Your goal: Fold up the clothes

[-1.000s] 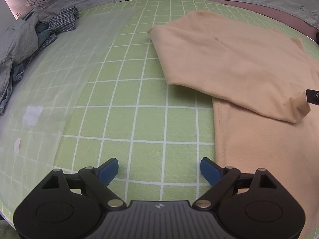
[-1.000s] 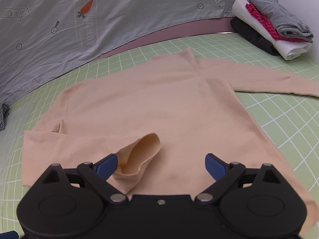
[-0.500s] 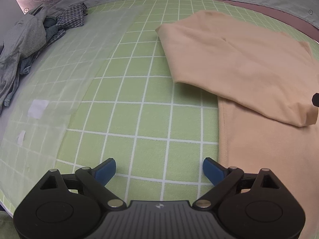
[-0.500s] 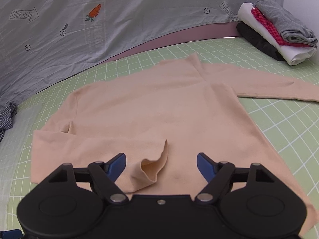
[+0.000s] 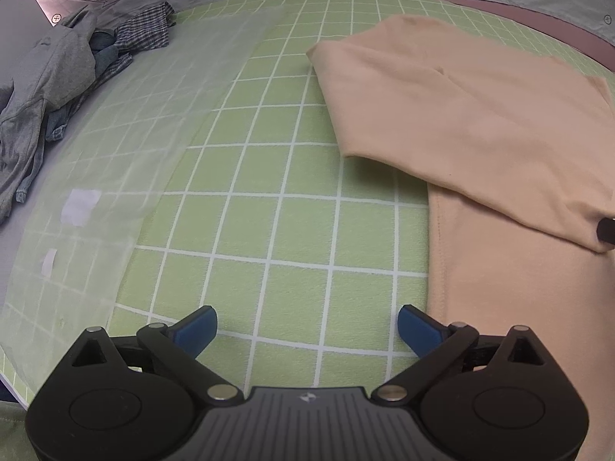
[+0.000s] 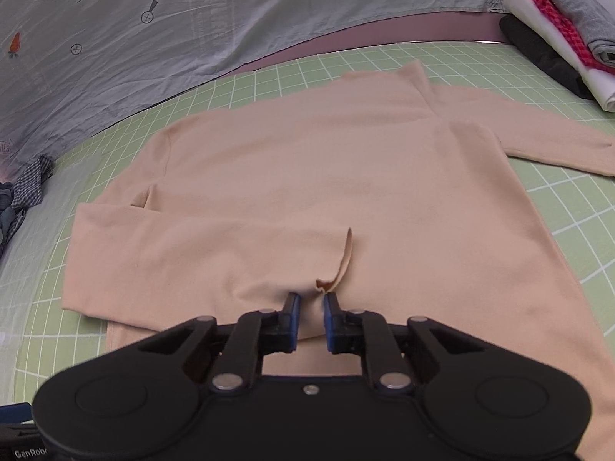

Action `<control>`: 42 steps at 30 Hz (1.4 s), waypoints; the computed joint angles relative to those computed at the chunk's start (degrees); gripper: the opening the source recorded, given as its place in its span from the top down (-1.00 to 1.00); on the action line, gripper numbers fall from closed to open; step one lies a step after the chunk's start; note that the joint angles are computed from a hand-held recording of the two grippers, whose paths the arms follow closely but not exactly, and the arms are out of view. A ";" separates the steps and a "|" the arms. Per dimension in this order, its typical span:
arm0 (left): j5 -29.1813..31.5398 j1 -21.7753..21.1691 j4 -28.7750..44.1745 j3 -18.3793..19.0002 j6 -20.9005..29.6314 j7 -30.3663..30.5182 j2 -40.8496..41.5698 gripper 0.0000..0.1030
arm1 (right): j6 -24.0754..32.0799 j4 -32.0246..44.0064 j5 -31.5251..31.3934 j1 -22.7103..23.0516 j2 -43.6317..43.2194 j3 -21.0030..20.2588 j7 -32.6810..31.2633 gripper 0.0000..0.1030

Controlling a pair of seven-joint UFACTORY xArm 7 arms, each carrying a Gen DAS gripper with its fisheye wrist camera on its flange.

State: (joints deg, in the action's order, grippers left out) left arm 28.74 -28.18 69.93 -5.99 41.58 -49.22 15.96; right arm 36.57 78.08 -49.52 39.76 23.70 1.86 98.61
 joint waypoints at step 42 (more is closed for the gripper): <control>8.57 -10.12 9.94 0.10 14.12 -22.60 3.06 -0.93 | 2.99 -23.35 -20.49 -22.42 -21.74 7.29 4.58 -0.73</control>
